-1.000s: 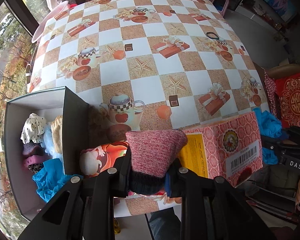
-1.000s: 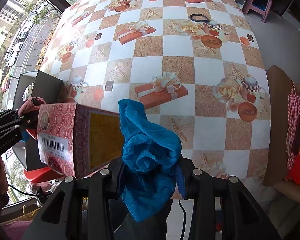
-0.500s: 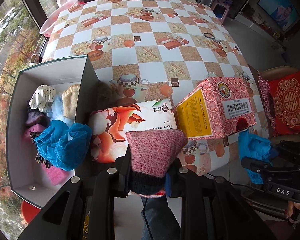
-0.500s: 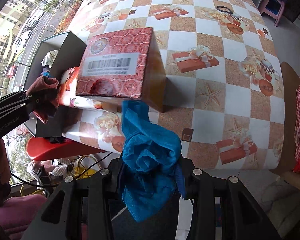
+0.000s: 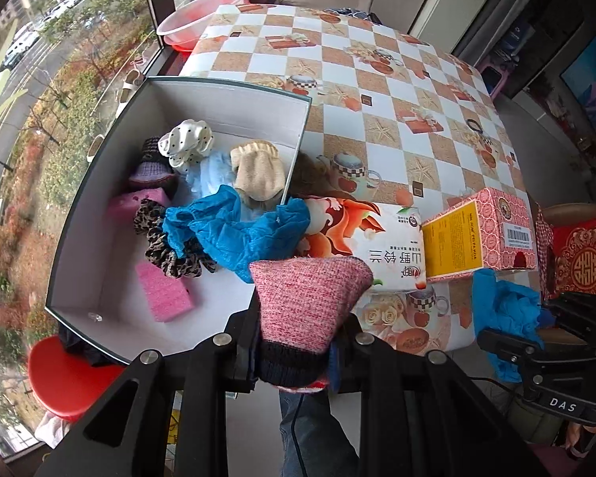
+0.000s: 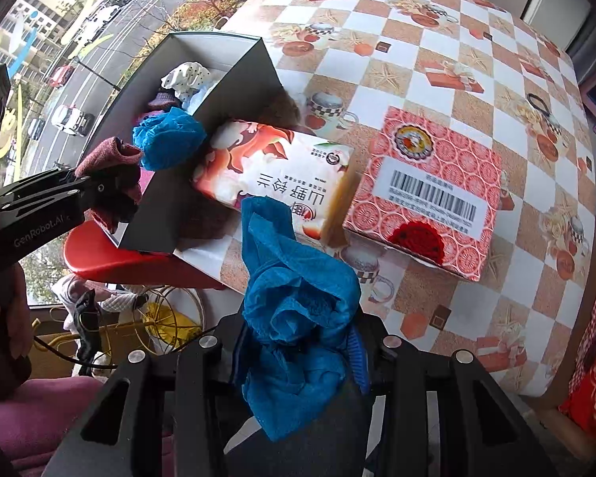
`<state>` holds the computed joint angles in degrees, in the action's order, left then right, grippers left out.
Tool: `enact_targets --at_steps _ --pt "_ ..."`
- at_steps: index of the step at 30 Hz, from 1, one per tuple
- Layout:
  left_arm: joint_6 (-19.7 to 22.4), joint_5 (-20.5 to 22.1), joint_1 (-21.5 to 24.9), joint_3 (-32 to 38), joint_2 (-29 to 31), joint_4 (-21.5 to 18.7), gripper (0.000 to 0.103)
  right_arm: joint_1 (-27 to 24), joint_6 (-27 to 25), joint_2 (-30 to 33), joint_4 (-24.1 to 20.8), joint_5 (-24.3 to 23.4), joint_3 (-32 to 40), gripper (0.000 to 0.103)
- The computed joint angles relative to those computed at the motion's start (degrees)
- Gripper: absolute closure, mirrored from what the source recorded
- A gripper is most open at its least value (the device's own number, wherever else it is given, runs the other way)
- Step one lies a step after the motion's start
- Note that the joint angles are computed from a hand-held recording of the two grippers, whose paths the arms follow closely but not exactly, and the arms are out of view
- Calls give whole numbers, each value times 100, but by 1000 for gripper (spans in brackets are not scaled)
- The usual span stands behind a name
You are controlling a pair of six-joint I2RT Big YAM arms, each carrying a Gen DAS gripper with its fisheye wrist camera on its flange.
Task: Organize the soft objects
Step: 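Carry the pink sock and blue cloth with both tools over the white box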
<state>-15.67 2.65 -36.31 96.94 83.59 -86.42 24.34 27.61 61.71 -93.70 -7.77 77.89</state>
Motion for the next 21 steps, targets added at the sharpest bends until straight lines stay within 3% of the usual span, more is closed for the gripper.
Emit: enact_targets --at_steps 21 --pt "-767 -220 760 -554 -520 75 75 478 -1102 1329 8 -80 1265 61"
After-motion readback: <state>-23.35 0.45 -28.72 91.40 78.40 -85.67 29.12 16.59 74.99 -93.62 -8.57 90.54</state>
